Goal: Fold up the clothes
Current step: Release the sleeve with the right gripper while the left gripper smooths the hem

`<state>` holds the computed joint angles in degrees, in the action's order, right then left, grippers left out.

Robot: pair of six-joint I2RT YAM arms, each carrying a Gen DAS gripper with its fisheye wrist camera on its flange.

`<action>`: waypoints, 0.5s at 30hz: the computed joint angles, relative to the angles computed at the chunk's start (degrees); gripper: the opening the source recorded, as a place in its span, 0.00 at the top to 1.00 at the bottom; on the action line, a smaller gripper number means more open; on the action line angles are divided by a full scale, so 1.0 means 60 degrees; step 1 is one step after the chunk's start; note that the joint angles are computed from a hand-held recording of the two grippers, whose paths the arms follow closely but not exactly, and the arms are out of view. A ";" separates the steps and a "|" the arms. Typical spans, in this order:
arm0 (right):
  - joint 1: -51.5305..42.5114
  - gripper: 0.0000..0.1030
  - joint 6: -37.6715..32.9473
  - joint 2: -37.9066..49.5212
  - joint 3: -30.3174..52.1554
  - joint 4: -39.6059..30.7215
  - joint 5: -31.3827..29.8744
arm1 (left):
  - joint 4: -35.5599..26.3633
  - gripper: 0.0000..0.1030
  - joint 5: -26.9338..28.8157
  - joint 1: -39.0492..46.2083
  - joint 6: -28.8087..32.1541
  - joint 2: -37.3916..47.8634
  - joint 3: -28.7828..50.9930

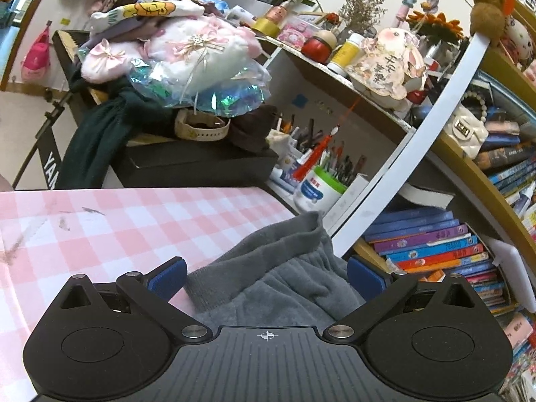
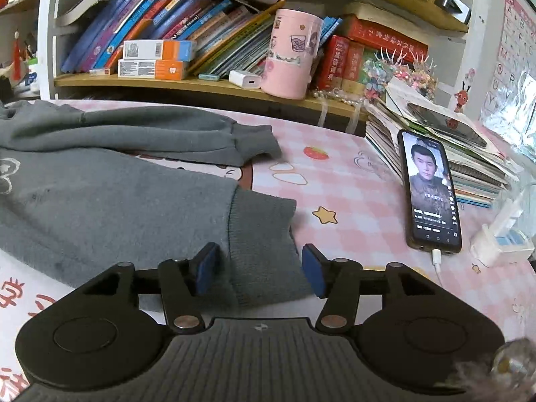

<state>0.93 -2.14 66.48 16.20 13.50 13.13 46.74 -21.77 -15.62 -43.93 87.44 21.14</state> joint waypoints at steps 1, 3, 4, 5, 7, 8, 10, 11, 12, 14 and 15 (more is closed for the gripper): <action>-0.0003 0.50 -0.0083 0.0043 -0.0025 0.0103 0.0012 | -0.0028 0.01 0.0039 -0.0010 0.0071 0.0013 0.0028; -0.0076 0.50 -0.0171 0.0160 -0.0063 0.0402 0.0044 | -0.0016 0.05 0.0134 0.0000 0.0154 0.0051 0.0043; -0.0143 0.50 -0.0190 0.0260 -0.0058 0.0584 0.0091 | -0.0066 0.07 0.0197 0.0027 0.0131 0.0061 0.0059; -0.0196 0.50 -0.0199 0.0347 -0.0051 0.0747 0.0159 | -0.0136 0.09 0.0279 0.0071 0.0083 0.0064 0.0079; -0.0216 0.50 -0.0174 0.0472 -0.0008 0.0853 0.0301 | -0.0274 0.15 0.0420 0.0138 0.0042 0.0062 0.0117; -0.0227 0.50 -0.0177 0.0527 0.0015 0.0860 0.0316 | -0.0374 0.19 0.0446 0.0146 0.0050 0.0064 0.0158; -0.0256 0.50 -0.0268 0.0666 0.0004 0.0966 0.0270 | -0.0559 0.24 0.0387 0.0120 0.0084 0.0059 0.0230; -0.0290 0.50 -0.0283 0.0716 -0.0026 0.1039 0.0226 | -0.0572 0.25 0.0334 0.0116 0.0055 0.0056 0.0221; -0.0364 0.50 -0.0274 0.0778 -0.0036 0.1100 0.0132 | -0.0512 0.26 0.0246 0.0112 -0.0030 0.0052 0.0172; -0.0467 0.49 -0.0269 0.0873 -0.0038 0.1209 0.0015 | -0.0328 0.25 -0.0011 0.0137 -0.0311 -0.0017 -0.0010; -0.0498 0.48 -0.0261 0.0900 -0.0042 0.1248 -0.0022 | -0.0255 0.25 -0.0142 0.0176 -0.0465 -0.0098 -0.0133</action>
<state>-2.06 -3.71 71.88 15.94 20.99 13.00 45.21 -22.62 -14.56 -46.72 86.86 20.34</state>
